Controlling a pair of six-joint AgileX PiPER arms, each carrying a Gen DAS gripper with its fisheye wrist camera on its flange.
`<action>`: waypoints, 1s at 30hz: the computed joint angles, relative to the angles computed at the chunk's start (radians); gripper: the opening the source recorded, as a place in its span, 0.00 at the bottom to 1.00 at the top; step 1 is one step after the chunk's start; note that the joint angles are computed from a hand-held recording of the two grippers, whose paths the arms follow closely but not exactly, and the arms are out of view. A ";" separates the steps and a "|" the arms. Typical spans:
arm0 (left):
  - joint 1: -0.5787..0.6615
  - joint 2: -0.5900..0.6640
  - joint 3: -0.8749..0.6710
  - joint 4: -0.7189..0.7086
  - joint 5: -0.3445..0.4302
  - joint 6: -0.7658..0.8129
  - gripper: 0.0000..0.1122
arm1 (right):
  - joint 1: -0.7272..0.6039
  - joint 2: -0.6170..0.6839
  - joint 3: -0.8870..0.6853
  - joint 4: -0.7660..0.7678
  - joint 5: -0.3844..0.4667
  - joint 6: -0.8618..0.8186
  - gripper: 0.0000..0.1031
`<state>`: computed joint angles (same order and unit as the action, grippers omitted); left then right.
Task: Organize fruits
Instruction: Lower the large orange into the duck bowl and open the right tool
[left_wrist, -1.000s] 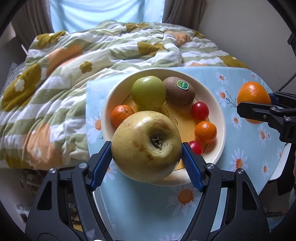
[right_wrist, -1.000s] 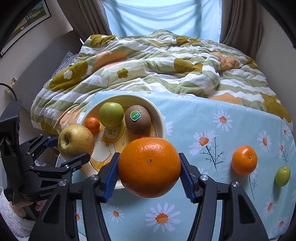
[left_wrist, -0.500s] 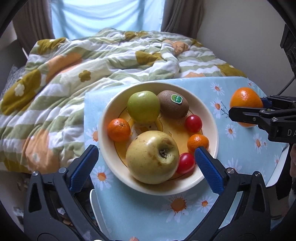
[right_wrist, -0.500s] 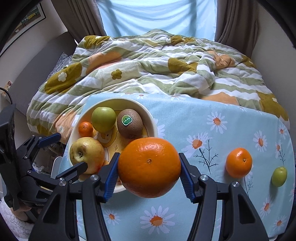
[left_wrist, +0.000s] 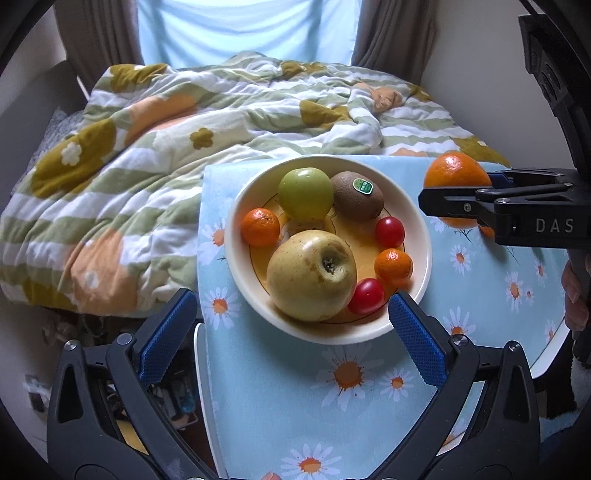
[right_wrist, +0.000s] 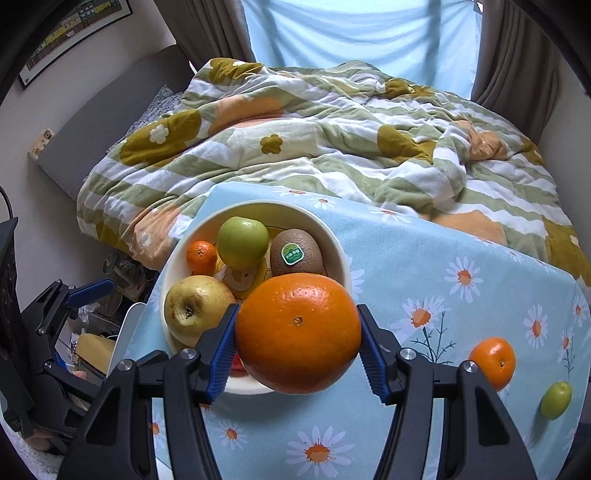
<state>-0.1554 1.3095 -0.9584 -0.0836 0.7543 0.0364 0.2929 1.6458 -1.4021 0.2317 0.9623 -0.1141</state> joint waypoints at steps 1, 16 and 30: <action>-0.001 -0.009 0.004 0.007 0.003 -0.014 0.92 | -0.001 0.012 -0.009 0.016 0.002 -0.017 0.54; 0.046 -0.073 0.058 0.035 0.047 -0.095 0.92 | 0.050 0.136 -0.028 0.120 -0.058 -0.110 0.54; 0.039 -0.089 0.094 0.000 0.035 -0.100 0.92 | 0.024 0.088 0.023 0.193 -0.105 -0.143 0.86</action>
